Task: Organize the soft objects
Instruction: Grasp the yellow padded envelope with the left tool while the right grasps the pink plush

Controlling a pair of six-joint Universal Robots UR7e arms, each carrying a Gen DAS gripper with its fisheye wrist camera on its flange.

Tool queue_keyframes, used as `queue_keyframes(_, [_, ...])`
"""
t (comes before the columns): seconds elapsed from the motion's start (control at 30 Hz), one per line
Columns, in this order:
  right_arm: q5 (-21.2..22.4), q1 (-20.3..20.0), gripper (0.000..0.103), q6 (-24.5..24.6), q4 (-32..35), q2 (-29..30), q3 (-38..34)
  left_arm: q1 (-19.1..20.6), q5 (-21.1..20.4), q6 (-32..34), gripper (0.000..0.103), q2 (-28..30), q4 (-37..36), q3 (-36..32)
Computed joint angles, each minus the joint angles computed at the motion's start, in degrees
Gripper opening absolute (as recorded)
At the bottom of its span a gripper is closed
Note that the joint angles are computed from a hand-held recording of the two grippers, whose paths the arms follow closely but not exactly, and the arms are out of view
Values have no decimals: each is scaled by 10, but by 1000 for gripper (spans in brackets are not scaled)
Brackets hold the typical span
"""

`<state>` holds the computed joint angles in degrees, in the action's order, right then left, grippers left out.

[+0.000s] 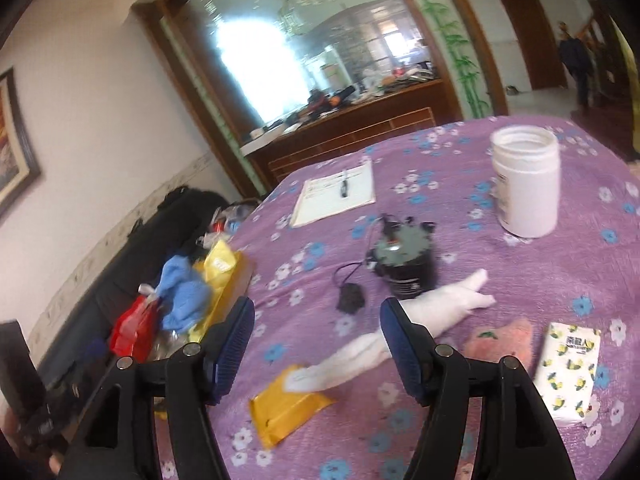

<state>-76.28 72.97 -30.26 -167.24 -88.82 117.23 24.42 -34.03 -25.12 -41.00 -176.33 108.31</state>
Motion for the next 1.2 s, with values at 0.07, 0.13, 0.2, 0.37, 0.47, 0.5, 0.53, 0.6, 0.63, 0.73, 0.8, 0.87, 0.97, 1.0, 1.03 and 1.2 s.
queue_keyframes(0.07, [14,-14,70,21,4,-4,-4,14,-67,-6,92,15,83,-43])
queue_keyframes(0.13, [29,-26,70,44,6,-7,-9,30,-118,-24,92,38,182,-95])
queue_keyframes(0.2, [26,-33,70,61,-10,-11,-9,48,-151,-43,92,68,260,-151])
queue_keyframes(0.37, [-34,-34,75,97,-34,-10,-18,78,-176,-71,92,120,392,-248])
queue_keyframes(0.47, [-62,-36,75,110,-6,-3,-33,86,-160,-72,91,143,428,-281])
queue_keyframes(0.5, [-67,-36,75,111,4,0,-37,87,-153,-71,83,148,431,-286])
queue_keyframes(0.53, [-75,-34,75,110,11,2,-40,89,-152,-67,76,150,428,-288])
queue_keyframes(0.6, [-101,-27,75,107,9,11,-43,96,-170,-65,57,154,420,-291])
queue_keyframes(0.63, [-117,-24,75,105,5,14,-43,94,-157,-60,53,154,401,-283])
queue_keyframes(0.73, [-152,-18,75,104,6,24,-48,88,-135,-43,51,159,370,-271])
queue_keyframes(0.8, [-173,-14,75,100,1,33,-51,83,-121,-31,47,162,343,-260])
queue_keyframes(0.87, [-195,-9,75,95,-2,40,-52,82,-129,-21,43,158,317,-250])
queue_keyframes(0.97, [-230,-1,75,82,-3,54,-57,81,-134,-12,43,151,279,-235])
queue_keyframes(1.0, [-253,6,75,73,-9,61,-57,78,-128,-5,43,149,263,-228])
queue_keyframes(1.03, [-266,10,75,63,-19,67,-57,77,-125,2,43,148,248,-226])
queue_keyframes(1.2, [-345,34,48,4,-83,92,-45,68,-108,37,43,142,163,-203])
